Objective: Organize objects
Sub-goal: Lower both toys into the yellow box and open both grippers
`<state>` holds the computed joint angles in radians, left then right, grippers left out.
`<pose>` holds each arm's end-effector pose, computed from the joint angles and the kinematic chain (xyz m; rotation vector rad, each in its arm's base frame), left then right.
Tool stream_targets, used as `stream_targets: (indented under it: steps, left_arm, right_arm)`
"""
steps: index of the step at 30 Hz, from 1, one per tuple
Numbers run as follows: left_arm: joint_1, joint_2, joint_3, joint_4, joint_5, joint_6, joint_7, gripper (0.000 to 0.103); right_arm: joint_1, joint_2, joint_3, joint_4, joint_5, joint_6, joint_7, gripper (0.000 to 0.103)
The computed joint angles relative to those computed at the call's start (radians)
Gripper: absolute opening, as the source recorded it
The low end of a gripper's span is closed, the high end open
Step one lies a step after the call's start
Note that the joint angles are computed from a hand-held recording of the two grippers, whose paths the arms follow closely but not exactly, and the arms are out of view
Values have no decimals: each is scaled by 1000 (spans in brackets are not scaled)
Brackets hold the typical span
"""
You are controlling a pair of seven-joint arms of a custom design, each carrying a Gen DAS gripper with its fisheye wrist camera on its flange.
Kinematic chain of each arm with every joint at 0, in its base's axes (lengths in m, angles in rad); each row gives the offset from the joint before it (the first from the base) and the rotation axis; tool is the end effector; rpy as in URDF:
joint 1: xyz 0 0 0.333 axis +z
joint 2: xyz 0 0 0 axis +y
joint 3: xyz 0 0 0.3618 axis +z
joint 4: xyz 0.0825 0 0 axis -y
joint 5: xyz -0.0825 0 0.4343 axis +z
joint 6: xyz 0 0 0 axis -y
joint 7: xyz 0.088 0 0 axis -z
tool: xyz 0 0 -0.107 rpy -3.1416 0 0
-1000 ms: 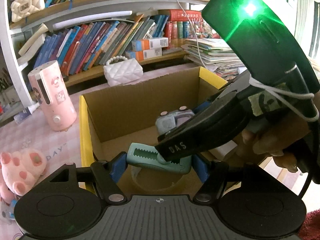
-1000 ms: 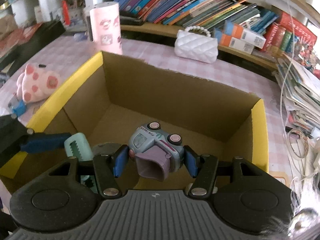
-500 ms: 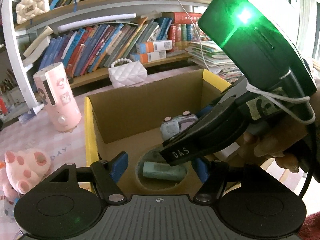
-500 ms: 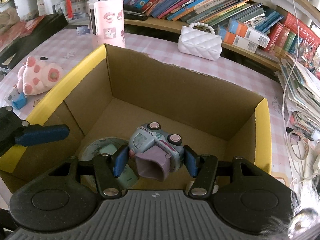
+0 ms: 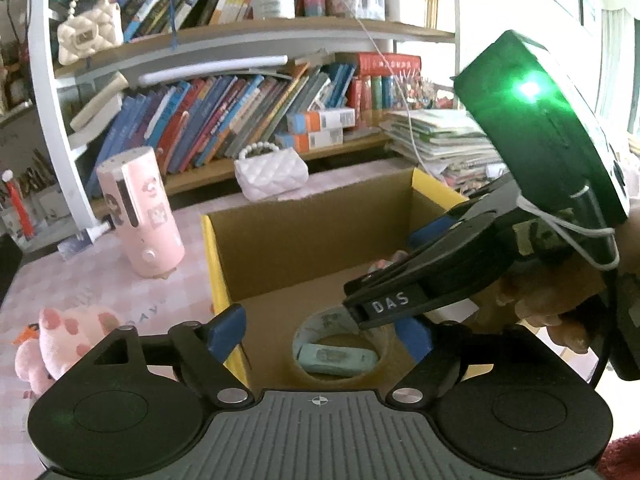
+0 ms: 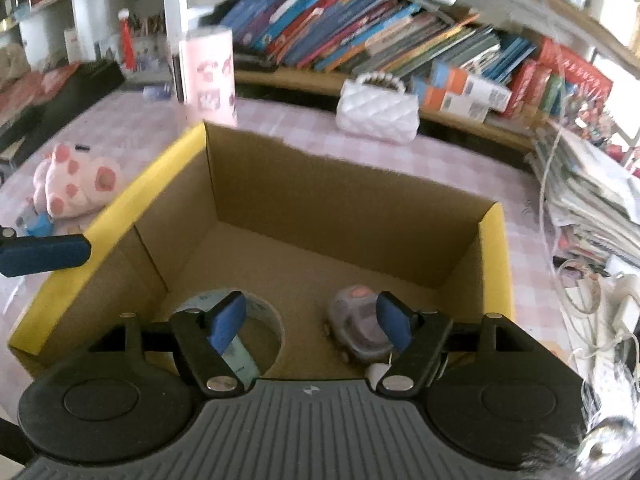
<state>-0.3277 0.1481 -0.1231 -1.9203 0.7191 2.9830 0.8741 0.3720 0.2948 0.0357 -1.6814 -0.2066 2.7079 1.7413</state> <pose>0.5994 -0.3363 0.5346 -1.3136 1.9866 -0.9810 0.6891 0.3019 0.5384 -2.0726 1.3948 -0.6184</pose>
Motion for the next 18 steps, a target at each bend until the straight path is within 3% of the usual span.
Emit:
stream_targets:
  steps: [5, 10, 14, 18]
  left_arm:
    - [5, -49, 12, -44, 76, 45, -66, 87]
    - [33, -97, 7, -80, 221, 95, -195, 90]
    - [77, -134, -18, -114, 306, 132, -269, 90]
    - [129, -169, -48, -157, 329, 170, -299, 91]
  right_arm:
    - [71, -76, -86, -92, -205, 110, 261, 72]
    - [116, -157, -143, -161, -513, 132, 644, 73]
    - [112, -227, -128, -216, -701, 92, 904, 73]
    - [88, -295, -76, -276, -831, 14, 1086, 73]
